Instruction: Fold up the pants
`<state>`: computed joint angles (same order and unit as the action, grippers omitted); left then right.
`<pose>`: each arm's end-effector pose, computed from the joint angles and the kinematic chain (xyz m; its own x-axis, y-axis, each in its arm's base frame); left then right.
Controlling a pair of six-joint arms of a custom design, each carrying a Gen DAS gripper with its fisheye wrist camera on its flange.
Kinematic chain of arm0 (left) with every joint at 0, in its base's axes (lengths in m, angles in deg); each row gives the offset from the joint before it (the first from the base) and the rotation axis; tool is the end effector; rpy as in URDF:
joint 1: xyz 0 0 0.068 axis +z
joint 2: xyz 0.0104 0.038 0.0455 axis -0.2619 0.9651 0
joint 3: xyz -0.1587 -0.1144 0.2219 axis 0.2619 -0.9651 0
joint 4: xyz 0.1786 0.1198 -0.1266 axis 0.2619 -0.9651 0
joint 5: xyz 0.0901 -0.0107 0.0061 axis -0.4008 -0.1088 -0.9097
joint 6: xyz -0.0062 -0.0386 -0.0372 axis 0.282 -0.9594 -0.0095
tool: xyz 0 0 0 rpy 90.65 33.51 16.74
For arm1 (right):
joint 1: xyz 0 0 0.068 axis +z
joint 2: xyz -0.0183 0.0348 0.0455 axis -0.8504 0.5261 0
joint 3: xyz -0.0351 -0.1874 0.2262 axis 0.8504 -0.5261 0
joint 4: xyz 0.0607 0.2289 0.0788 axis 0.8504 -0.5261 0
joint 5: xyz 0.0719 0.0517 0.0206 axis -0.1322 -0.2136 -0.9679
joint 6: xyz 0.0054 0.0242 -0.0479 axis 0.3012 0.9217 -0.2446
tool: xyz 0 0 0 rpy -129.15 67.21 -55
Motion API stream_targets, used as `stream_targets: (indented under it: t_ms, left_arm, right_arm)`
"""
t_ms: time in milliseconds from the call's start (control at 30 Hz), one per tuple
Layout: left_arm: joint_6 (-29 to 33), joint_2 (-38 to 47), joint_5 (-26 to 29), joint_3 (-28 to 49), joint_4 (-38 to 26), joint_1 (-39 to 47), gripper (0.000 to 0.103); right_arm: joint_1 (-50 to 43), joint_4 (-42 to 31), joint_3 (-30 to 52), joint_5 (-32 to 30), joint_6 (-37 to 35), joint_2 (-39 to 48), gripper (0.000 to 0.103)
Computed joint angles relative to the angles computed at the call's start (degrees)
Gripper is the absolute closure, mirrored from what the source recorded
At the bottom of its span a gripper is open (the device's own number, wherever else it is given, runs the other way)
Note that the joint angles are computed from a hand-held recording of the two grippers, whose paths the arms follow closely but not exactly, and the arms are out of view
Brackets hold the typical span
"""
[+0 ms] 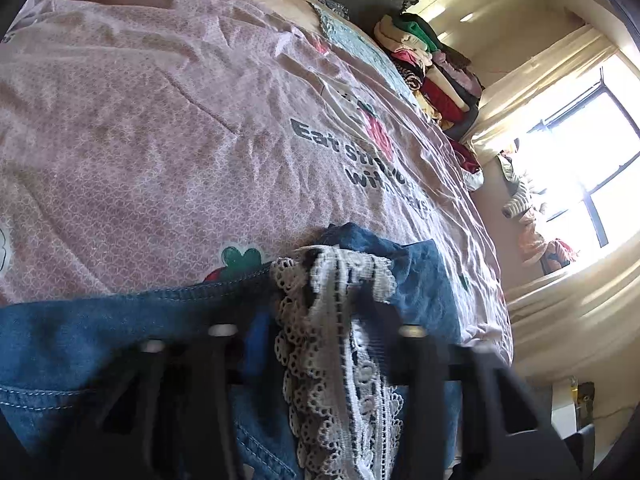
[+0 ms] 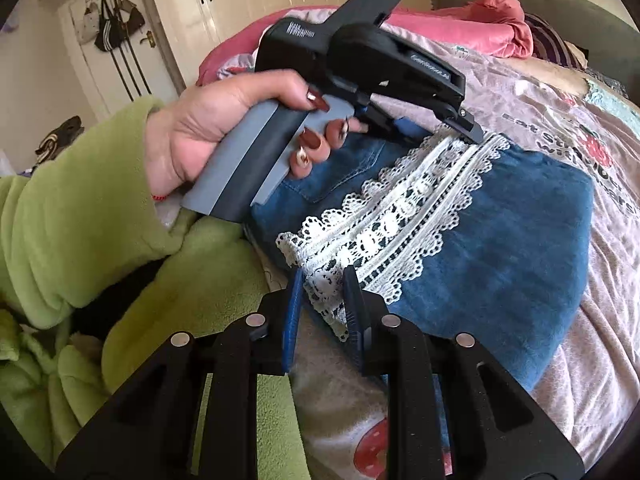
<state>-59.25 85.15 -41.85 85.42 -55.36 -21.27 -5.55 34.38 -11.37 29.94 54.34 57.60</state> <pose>0.4424 -0.0733 0.0923 -0.8330 0.3440 -0.4333 0.5514 0.5802 -0.5995 0.2150 0.2653 0.1199 -0.7367 -0.1087 -0.6674 -0.2950 0.9398 0.1725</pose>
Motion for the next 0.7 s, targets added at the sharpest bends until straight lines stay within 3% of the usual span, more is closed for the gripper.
stream_targets:
  t_ms: [100,267,367,500,567,700]
  left_arm:
    - [0.39,-1.38,0.78,-2.40,2.77,0.20,0.086]
    - [1.32,-6.24,3.22,-9.00,7.73,2.66,0.088]
    - [1.14,-7.58,0.68,-11.71,11.63,2.82,0.087]
    - [0.57,-5.11,-2.02,-9.87,11.85,1.67,0.076]
    - [0.35,-4.86,-2.06,-10.07,12.71,1.69,0.073]
    - [-0.09,-7.94,-1.52,-13.76,16.31,3.22,0.048]
  right_arm:
    - [0.05,-1.34,1.58,0.21,-0.41,0.96,0.087]
    - [-0.12,-2.79,3.13,0.41,-2.77,1.48,0.087]
    - [-0.59,-3.25,4.12,-0.78,-2.33,3.00,0.087]
    - [-0.64,-3.62,3.94,-0.99,-1.94,2.52,0.085]
    - [-0.45,-3.21,2.75,-0.43,-1.75,0.91,0.079]
    - [0.31,-3.59,-0.39,3.34,0.41,-3.53,0.062]
